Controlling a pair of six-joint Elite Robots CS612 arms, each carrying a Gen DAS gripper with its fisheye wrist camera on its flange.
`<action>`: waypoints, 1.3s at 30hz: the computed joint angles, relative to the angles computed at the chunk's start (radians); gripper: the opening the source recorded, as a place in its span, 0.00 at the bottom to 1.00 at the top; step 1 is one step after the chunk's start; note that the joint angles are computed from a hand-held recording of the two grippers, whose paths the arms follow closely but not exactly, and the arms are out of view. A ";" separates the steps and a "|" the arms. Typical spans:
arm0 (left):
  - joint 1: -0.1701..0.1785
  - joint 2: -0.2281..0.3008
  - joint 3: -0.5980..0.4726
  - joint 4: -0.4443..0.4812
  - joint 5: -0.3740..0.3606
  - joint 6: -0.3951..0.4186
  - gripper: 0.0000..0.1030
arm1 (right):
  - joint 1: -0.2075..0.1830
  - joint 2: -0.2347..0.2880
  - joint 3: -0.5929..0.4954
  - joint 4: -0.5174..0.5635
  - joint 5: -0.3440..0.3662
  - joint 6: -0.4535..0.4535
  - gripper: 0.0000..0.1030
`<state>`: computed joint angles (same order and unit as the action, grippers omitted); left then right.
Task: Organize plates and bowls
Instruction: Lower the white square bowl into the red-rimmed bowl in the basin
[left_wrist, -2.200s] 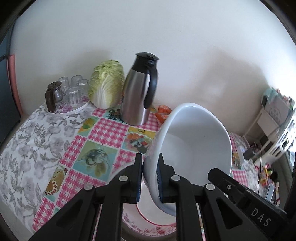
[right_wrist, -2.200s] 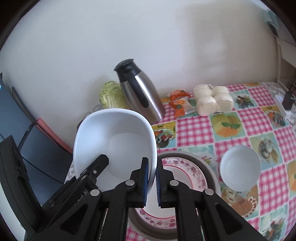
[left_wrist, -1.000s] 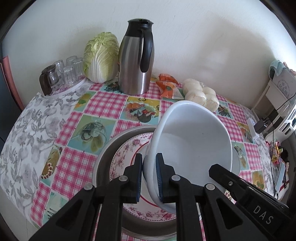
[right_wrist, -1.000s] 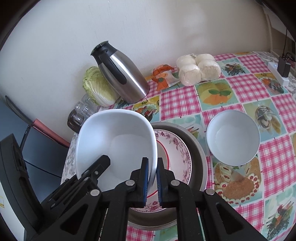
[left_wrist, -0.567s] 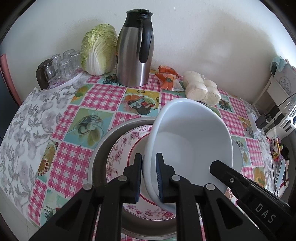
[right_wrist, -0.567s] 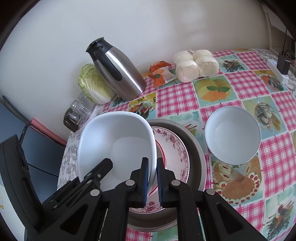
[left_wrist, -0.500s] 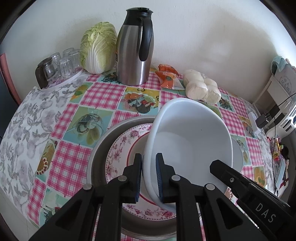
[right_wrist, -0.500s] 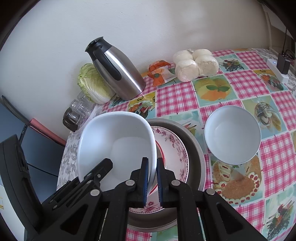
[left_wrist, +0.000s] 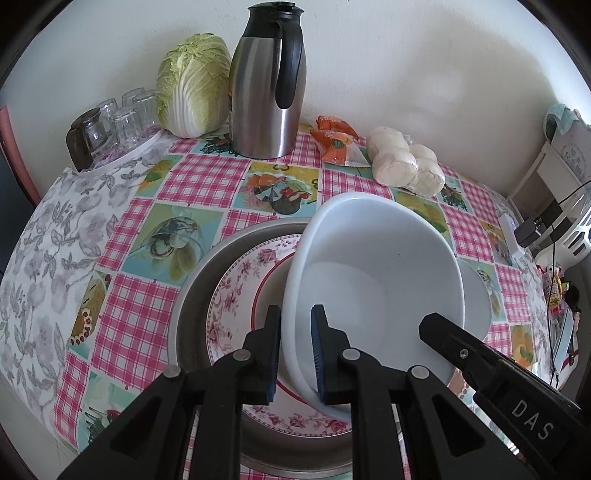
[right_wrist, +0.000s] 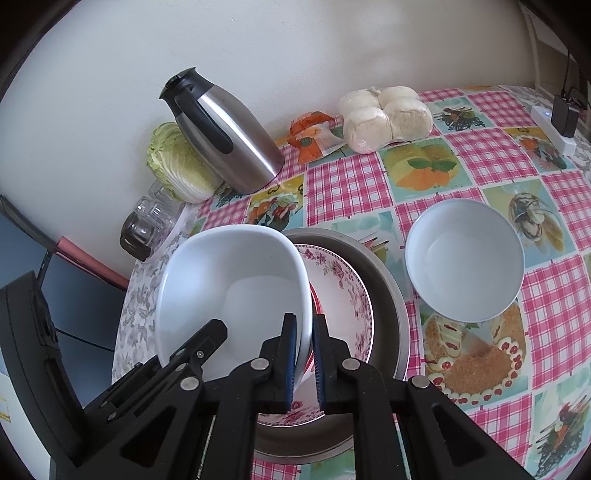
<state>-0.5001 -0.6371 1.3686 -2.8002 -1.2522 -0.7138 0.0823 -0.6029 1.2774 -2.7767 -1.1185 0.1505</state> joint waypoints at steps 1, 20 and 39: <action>0.000 0.000 0.000 0.002 -0.001 0.001 0.15 | 0.000 0.000 0.000 -0.001 -0.002 0.000 0.11; 0.001 0.004 -0.005 0.003 -0.009 -0.001 0.15 | -0.002 0.012 -0.016 0.024 -0.004 0.005 0.12; 0.012 -0.001 0.008 -0.040 -0.018 -0.040 0.18 | -0.003 0.028 -0.033 0.021 0.046 0.019 0.13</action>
